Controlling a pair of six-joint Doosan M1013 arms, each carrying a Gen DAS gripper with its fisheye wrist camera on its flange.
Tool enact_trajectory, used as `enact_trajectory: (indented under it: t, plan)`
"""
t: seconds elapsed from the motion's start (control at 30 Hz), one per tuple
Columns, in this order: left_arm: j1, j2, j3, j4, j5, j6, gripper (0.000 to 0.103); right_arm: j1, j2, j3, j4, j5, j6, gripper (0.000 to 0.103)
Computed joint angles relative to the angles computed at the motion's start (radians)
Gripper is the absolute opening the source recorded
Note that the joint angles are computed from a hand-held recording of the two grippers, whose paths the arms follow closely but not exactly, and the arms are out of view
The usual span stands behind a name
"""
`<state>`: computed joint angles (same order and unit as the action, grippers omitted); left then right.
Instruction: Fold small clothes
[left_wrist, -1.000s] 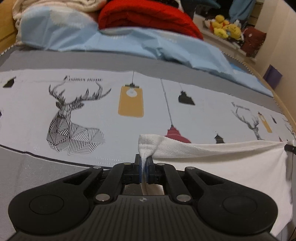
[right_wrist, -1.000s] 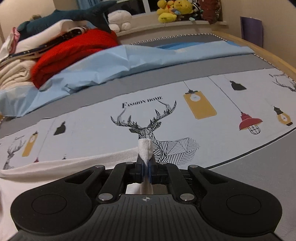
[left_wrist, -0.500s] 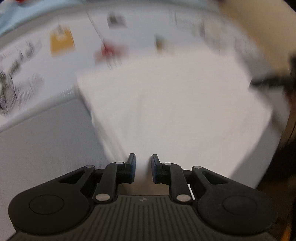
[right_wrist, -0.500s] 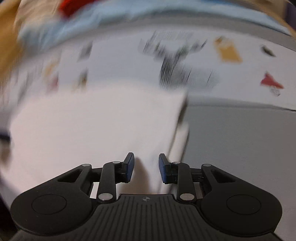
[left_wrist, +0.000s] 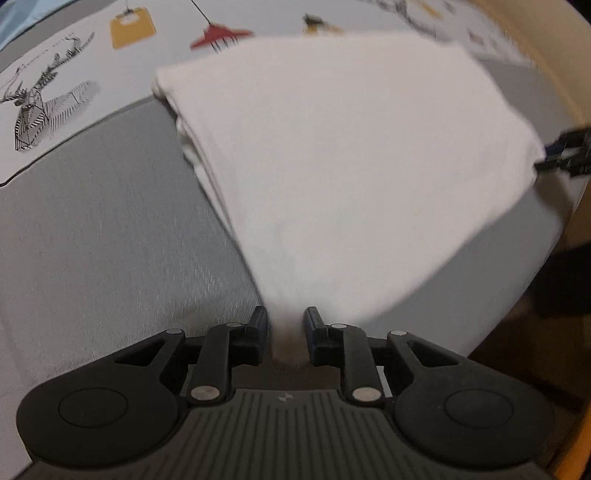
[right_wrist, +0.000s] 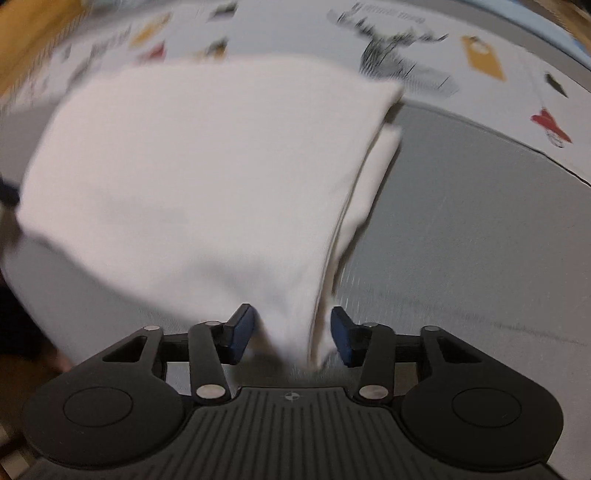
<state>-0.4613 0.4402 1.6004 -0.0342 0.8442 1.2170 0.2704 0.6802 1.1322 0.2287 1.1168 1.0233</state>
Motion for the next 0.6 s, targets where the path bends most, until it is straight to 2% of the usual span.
enact_trajectory:
  t: [0.03, 0.07, 0.2, 0.27, 0.37, 0.43, 0.47, 0.6]
  plan:
    - [-0.003, -0.006, 0.004, 0.006, -0.006, 0.006, 0.007, 0.001, -0.003, 0.003, -0.01, 0.005, -0.011, 0.01]
    - [-0.003, -0.017, 0.013, 0.008, -0.026, 0.011, 0.006, -0.003, -0.005, 0.001, 0.0, 0.011, -0.013, 0.006]
    - [0.003, -0.091, 0.066, -0.01, -0.139, 0.004, 0.006, -0.055, -0.039, 0.014, 0.193, -0.013, -0.024, 0.005]
    - [0.003, -0.1, 0.074, -0.009, -0.123, 0.009, 0.006, -0.074, -0.046, 0.019, 0.233, 0.005, -0.018, 0.005]
    - [0.0, -0.065, 0.05, -0.031, -0.002, 0.045, 0.006, -0.055, -0.031, 0.015, 0.086, 0.057, 0.029, 0.005]
    - [-0.014, -0.043, 0.024, -0.001, 0.068, 0.063, 0.006, -0.037, -0.024, 0.017, 0.007, 0.081, 0.031, 0.007]
    - [-0.016, -0.043, 0.021, 0.011, 0.071, 0.053, 0.006, -0.031, -0.028, 0.024, -0.023, 0.073, 0.035, 0.007]
    - [-0.01, -0.081, 0.039, 0.005, -0.054, 0.001, 0.007, -0.04, -0.055, 0.041, 0.013, -0.004, 0.047, 0.013]
